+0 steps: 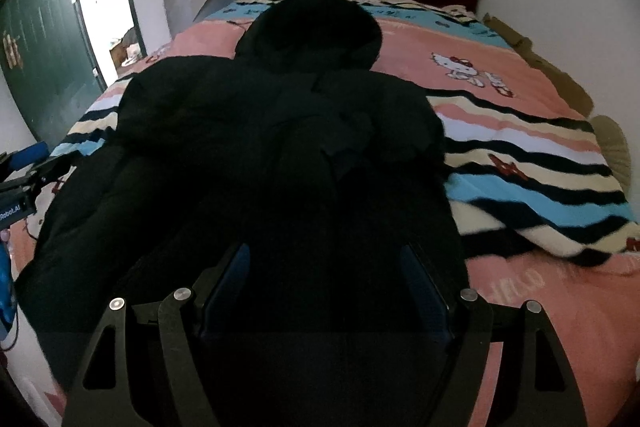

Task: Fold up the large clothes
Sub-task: 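Lift the held hem with both tools and fold it toward the collar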

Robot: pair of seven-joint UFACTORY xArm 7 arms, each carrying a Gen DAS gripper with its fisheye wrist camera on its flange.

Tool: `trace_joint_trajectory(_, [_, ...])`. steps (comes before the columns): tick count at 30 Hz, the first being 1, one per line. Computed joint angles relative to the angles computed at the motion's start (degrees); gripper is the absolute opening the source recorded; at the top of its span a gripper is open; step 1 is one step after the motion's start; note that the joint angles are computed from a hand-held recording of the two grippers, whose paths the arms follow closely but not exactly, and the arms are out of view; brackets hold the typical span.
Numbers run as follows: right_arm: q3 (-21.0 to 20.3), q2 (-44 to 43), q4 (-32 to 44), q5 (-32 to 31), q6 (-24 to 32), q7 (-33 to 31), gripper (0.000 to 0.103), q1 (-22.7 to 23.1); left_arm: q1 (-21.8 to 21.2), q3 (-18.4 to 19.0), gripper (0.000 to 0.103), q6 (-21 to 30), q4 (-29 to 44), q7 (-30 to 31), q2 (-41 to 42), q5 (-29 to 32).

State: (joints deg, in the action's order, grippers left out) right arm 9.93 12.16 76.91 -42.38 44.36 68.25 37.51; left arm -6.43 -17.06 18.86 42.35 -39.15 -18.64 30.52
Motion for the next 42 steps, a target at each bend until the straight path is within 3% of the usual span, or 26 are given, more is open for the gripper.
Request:
trace_joint_trajectory(14, [4.8, -8.6, -5.4, -4.2, 6.0, 8.1, 0.078, 0.0, -0.1, -0.3, 0.075, 1.4, -8.7, 5.6, -14.8, -7.8])
trace_joint_trajectory(25, [7.2, -14.7, -11.3, -6.3, 3.3, 13.0, 0.080, -2.8, 0.6, -2.9, 0.075, 6.7, -9.6, 6.2, -19.3, -9.4])
trace_joint_trajectory(30, [8.3, -18.6, -15.3, -6.4, 1.5, 14.2, 0.081, -5.4, -0.4, -0.4, 0.075, 6.8, -9.1, 8.0, -18.7, -11.0])
trace_joint_trajectory(33, [8.6, -20.7, -16.8, -5.8, 0.2, 12.9, 0.082, -7.4, -0.9, 2.1, 0.075, 6.6, -7.0, 11.3, -16.6, -12.5])
trace_joint_trajectory(36, [8.7, -21.4, -16.2, -5.6, -0.5, 10.7, 0.082, -9.7, 1.3, 2.5, 0.075, 7.1, -1.8, 13.3, -12.7, -11.8])
trace_joint_trajectory(42, [6.8, -16.9, -9.0, -5.8, -2.5, 3.5, 0.083, -13.3, 1.0, 6.1, 0.075, 7.6, 11.9, 19.0, 0.1, -13.9])
